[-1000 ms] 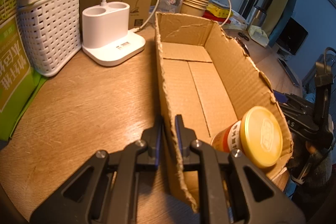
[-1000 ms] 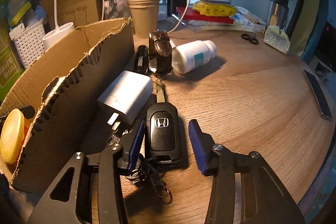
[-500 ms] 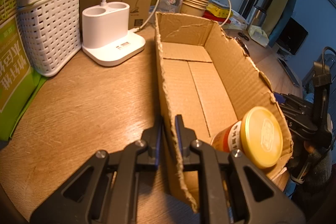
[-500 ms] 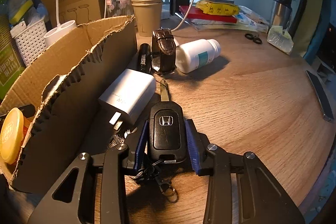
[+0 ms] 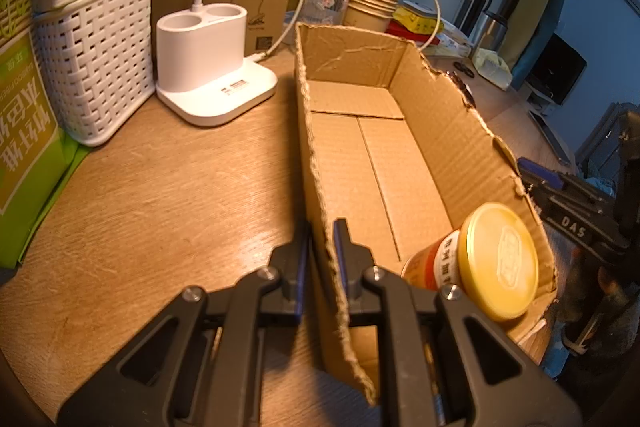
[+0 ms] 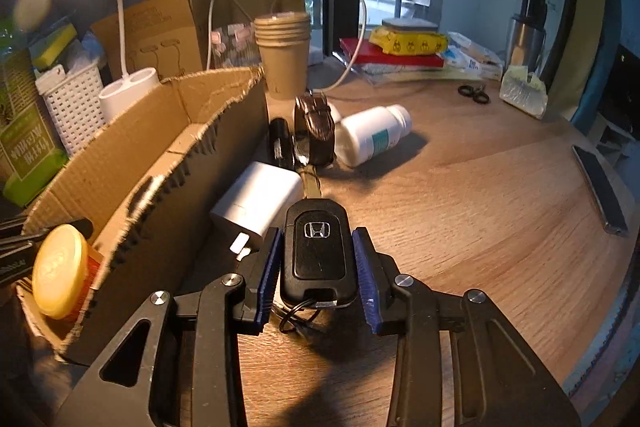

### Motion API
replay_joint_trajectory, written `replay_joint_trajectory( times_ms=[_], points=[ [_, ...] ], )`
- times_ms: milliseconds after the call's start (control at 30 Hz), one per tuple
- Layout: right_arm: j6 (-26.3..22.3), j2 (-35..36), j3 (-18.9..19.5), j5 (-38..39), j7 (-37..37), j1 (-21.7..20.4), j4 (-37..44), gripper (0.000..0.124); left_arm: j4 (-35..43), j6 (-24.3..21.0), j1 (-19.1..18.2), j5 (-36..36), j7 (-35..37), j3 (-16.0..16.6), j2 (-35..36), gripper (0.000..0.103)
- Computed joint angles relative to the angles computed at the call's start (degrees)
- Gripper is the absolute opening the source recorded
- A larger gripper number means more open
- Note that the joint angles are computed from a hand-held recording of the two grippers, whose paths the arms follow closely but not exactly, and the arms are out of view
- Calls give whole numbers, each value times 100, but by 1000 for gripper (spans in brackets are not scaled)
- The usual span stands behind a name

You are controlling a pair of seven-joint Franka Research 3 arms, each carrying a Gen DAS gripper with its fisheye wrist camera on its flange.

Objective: Organize rigid objects
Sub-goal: 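Grasp the Honda car key with the right tool, then lift the car key into the box with the right tool and release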

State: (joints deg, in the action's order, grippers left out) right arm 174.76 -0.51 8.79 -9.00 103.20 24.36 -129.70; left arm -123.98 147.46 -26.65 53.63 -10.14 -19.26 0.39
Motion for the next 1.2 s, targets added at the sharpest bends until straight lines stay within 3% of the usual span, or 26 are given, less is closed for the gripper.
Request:
replay_joint_trajectory(
  times_ms=[633, 1200],
  points=[
    [320, -486, 340, 150, -227, -217, -35, 38, -4, 8, 0, 7, -6, 3, 0, 13],
    [617, -408, 244, 1942, -2178, 682, 499, 38, -8, 13, 2, 13, -10, 5, 0, 13]
  ],
)
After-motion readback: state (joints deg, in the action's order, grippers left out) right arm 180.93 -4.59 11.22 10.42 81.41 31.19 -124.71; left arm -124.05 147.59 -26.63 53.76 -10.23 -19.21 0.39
